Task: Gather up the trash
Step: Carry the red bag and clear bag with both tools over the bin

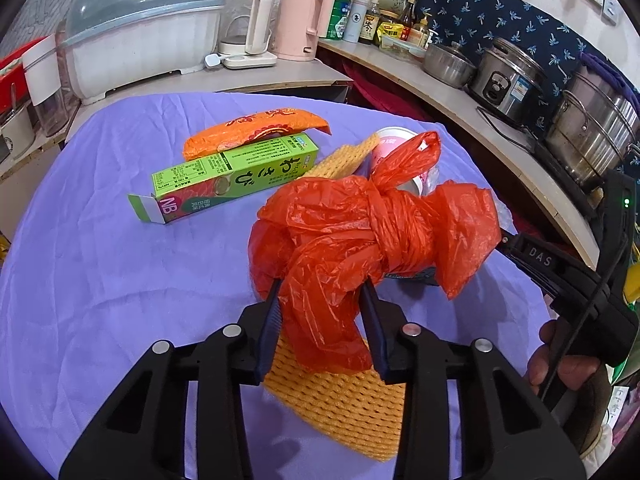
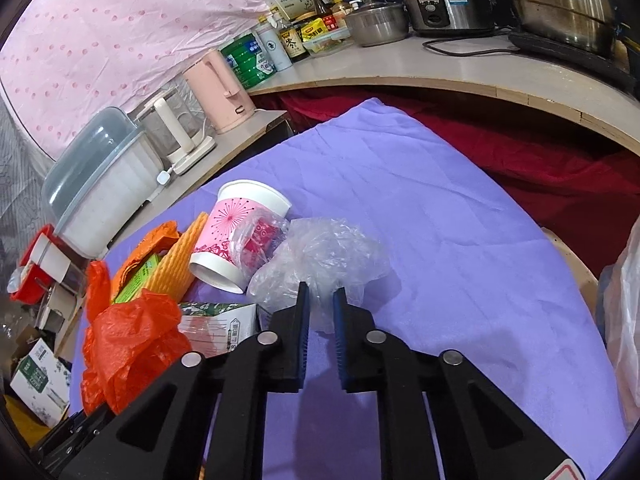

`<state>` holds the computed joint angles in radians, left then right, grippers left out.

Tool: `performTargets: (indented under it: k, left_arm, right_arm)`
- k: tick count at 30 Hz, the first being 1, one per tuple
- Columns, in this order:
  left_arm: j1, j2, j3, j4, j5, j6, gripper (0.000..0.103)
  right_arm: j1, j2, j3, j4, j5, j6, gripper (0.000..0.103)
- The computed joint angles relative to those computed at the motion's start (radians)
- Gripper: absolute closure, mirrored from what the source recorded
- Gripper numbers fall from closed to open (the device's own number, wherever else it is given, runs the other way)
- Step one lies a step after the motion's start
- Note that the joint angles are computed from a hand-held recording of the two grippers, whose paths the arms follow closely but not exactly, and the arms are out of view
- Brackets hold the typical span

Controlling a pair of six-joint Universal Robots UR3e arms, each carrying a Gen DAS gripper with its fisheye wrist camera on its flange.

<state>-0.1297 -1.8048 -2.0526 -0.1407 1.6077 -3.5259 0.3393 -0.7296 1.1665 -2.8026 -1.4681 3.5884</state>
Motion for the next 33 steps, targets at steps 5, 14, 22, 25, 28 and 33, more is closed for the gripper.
performTargets:
  k: [5, 14, 22, 25, 28, 33]
  left_arm:
    - [-0.023, 0.037, -0.002, -0.012, 0.017, -0.009, 0.071]
    - [-0.108, 0.142, -0.015, -0.053, 0.079, -0.040, 0.072]
    - [-0.244, 0.179, 0.038, -0.119, 0.158, -0.080, 0.072]
    - [-0.304, 0.168, 0.077, -0.148, 0.188, -0.099, 0.072]
    - [-0.366, 0.143, 0.127, -0.176, 0.217, -0.118, 0.072]
    - [-0.470, 0.072, 0.234, -0.225, 0.262, -0.145, 0.072]
  right_arm:
    - [-0.014, -0.114, 0.171, -0.096, -0.014, 0.019, 0.096]
    - [-0.057, -0.384, 0.524, -0.237, -0.010, 0.040, 0.096]
    - [-0.126, -0.635, 0.808, -0.323, 0.005, 0.051, 0.096]
    - [-0.173, -0.747, 0.921, -0.340, 0.020, 0.046, 0.096]
    - [-0.239, -0.872, 1.028, -0.338, 0.049, 0.030, 0.096]
    - [-0.418, -1.122, 1.202, -0.271, 0.147, -0.029, 0.096]
